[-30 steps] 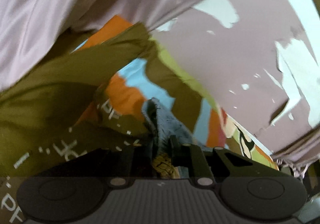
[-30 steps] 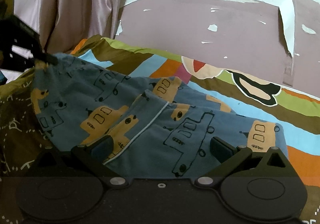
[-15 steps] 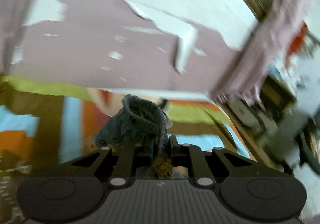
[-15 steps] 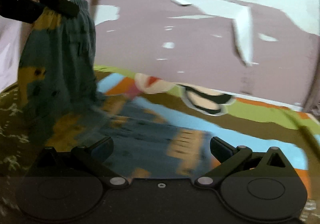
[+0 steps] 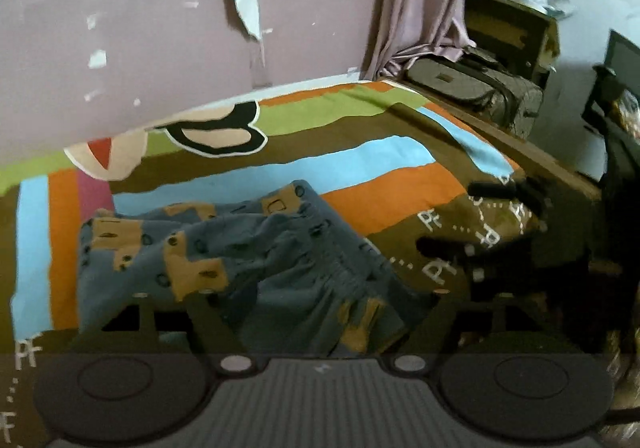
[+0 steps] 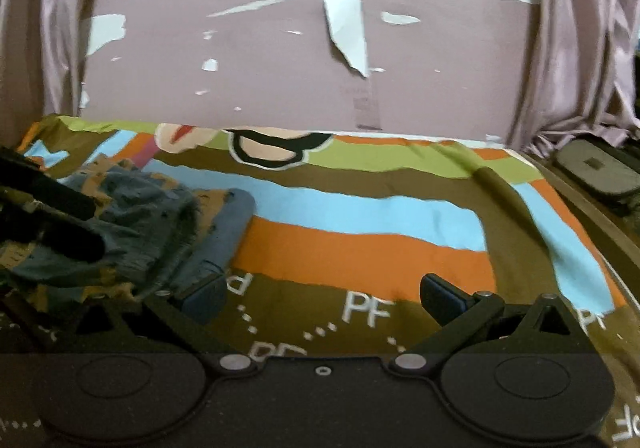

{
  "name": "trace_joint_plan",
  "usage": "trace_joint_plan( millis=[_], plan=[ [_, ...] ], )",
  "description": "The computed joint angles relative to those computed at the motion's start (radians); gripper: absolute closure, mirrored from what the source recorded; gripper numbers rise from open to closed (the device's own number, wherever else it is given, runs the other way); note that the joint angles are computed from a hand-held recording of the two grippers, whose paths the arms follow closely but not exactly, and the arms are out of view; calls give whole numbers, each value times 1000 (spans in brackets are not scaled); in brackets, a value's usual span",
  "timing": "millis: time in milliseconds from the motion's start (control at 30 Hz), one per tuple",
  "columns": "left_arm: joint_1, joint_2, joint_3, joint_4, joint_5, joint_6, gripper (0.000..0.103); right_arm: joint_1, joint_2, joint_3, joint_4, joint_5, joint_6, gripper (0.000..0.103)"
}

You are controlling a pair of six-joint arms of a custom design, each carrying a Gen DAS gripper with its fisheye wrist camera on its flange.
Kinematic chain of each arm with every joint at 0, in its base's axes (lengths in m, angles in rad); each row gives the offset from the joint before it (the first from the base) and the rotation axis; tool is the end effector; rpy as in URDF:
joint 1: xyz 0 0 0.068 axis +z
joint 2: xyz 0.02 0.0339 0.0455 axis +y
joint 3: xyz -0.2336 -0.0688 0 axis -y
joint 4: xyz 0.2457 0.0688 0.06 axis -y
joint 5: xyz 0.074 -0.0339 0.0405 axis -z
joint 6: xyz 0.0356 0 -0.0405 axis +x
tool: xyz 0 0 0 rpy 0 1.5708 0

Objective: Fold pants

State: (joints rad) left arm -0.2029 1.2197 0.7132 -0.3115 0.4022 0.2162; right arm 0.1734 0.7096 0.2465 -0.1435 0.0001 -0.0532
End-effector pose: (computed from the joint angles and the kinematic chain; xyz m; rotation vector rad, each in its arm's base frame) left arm 0.2485 -0.0654 0.1882 0.6733 2.2569 -0.4724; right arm 0.1768 0.0310 0.1471 -0.2462 2.1643 0.0684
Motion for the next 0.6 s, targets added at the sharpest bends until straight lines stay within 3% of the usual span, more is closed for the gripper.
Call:
trace_joint_plan(
  millis=[133,200,267,333,433,500,567,600],
  plan=[
    [-12,-47,-52,-4,-36,86,22,-33,133,89,59,-215,10,1],
    [-43,-36,-68,8,-85,139,37,-52,313,199,73,-371,28,7],
    [-78,-34,-89,32,-133,181,43,-46,437,269,99,-446,47,16],
    [-96,-55,-114,49,-152,206,47,-25,520,317,112,-459,50,23],
    [-118,-73,-122,49,-180,220,65,-5,599,367,98,-460,33,41],
    [-118,-72,-116,32,-174,217,84,-4,627,381,88,-446,61,61],
    [-117,-81,-118,29,-168,215,97,-23,634,370,98,-467,115,70],
    [-112,-94,-124,31,-156,218,98,-40,631,359,105,-483,127,79]
  ],
)
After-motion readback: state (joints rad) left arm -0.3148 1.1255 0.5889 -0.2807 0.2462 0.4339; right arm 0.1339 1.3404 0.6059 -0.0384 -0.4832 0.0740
